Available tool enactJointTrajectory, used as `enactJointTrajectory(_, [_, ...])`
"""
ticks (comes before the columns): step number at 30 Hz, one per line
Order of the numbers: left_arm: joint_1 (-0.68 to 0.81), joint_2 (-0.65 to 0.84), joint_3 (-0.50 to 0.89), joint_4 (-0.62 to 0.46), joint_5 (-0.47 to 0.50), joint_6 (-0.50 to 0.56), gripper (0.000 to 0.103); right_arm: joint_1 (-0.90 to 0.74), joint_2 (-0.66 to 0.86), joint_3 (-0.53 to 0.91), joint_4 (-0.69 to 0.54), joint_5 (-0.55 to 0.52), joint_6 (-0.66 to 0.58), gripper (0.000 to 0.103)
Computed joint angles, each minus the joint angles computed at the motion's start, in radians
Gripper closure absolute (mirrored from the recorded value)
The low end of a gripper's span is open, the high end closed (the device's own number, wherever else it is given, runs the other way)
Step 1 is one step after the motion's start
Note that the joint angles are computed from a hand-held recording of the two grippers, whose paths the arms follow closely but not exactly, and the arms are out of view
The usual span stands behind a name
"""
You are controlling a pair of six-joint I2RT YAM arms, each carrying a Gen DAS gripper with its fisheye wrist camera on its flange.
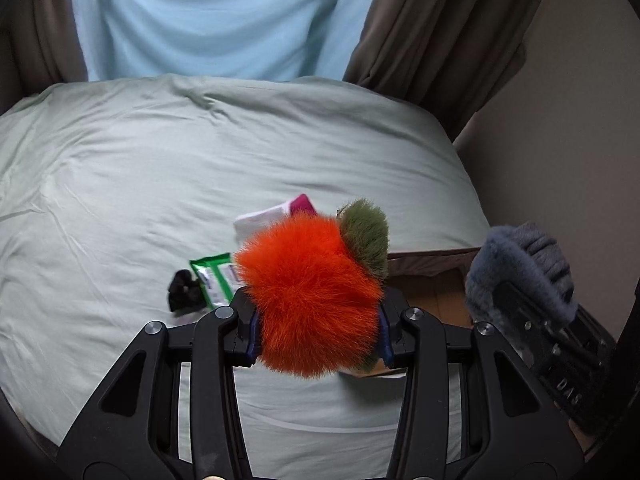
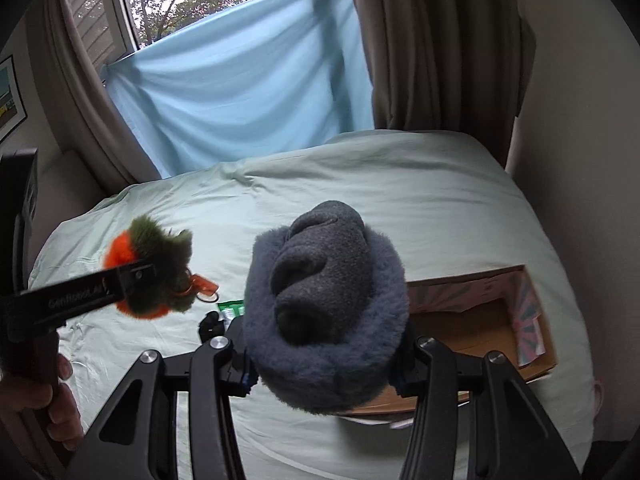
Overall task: Organize soft objects
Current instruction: 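Carry the pompom and grey sock into the cardboard box and open both tools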
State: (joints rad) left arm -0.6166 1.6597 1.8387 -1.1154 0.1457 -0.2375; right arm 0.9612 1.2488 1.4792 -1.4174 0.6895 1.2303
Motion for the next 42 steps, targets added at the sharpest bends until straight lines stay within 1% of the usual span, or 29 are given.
enactJointTrajectory(5, [-0.167,0.065,0.026,0.019,-0.083,-0.142,0.064,-0.205,-0.167,-0.097,0.008,-0.119,-0.214,0.058])
enactJointTrajectory(9, [-0.262,0.157,0.083,0.010,-0.114,-0.216,0.064,-0.447,-0.256,-0.168,0.041,-0.274,-0.436,0.058])
enactJointTrajectory(11, [-0.293,0.207,0.115,0.004,-0.121,-0.227,0.064,-0.599,-0.288,-0.214,0.065,-0.373,-0.553,0.058])
enactJointTrajectory(14, [-0.338,0.296,0.181,-0.012,-0.130,-0.237,0.064,-0.798,-0.304,-0.268,0.096,-0.499,-0.695,0.058])
enactJointTrajectory(18, [-0.377,0.448,0.323,-0.065,-0.125,-0.248,0.064,-1.001,-0.307,-0.361,0.134,-0.615,-0.834,0.058])
enactJointTrajectory(21, [-0.391,0.549,0.419,-0.107,-0.126,-0.238,0.064,-1.113,-0.282,-0.419,0.173,-0.684,-0.913,0.058])
enactJointTrajectory(25, [-0.405,0.677,0.511,-0.137,-0.113,-0.213,0.064,-1.222,-0.221,-0.481,0.216,-0.747,-0.965,0.058])
enactJointTrajectory(29, [-0.413,0.781,0.585,-0.167,-0.095,-0.183,0.064,-1.303,-0.175,-0.543,0.273,-0.807,-0.967,0.056])
enactJointTrajectory(33, [-0.417,0.856,0.669,-0.212,-0.096,-0.156,0.064,-1.336,-0.126,-0.583,0.323,-0.838,-0.974,0.056])
enactJointTrajectory(34, [-0.413,0.851,0.654,-0.198,-0.090,-0.153,0.064,-1.345,-0.112,-0.588,0.334,-0.850,-0.976,0.055])
enactJointTrajectory(35, [-0.413,0.825,0.608,-0.163,-0.095,-0.147,0.058,-1.351,-0.101,-0.589,0.340,-0.859,-0.974,0.055])
enactJointTrajectory(36, [-0.418,0.815,0.596,-0.153,-0.122,-0.130,0.051,-1.357,-0.087,-0.591,0.348,-0.873,-0.969,0.052])
enactJointTrajectory(37, [-0.424,0.823,0.616,-0.167,-0.144,-0.110,0.025,-1.363,-0.076,-0.592,0.354,-0.886,-0.969,0.046])
enactJointTrajectory(38, [-0.430,0.831,0.634,-0.180,-0.164,-0.087,0.000,-1.371,-0.067,-0.590,0.353,-0.891,-0.971,0.042])
enactJointTrajectory(39, [-0.435,0.814,0.606,-0.161,-0.190,-0.064,0.000,-1.371,-0.056,-0.586,0.354,-0.884,-0.970,0.028])
enactJointTrajectory(40, [-0.438,0.810,0.604,-0.167,-0.210,-0.045,0.000,-1.371,-0.050,-0.582,0.361,-0.876,-0.969,0.008])
enactJointTrajectory(41, [-0.437,0.816,0.614,-0.183,-0.216,-0.029,0.000,-1.370,-0.051,-0.583,0.366,-0.874,-0.969,0.001])
enactJointTrajectory(42, [-0.433,0.819,0.617,-0.196,-0.203,-0.020,0.000,-1.371,-0.052,-0.582,0.371,-0.868,-0.969,0.000])
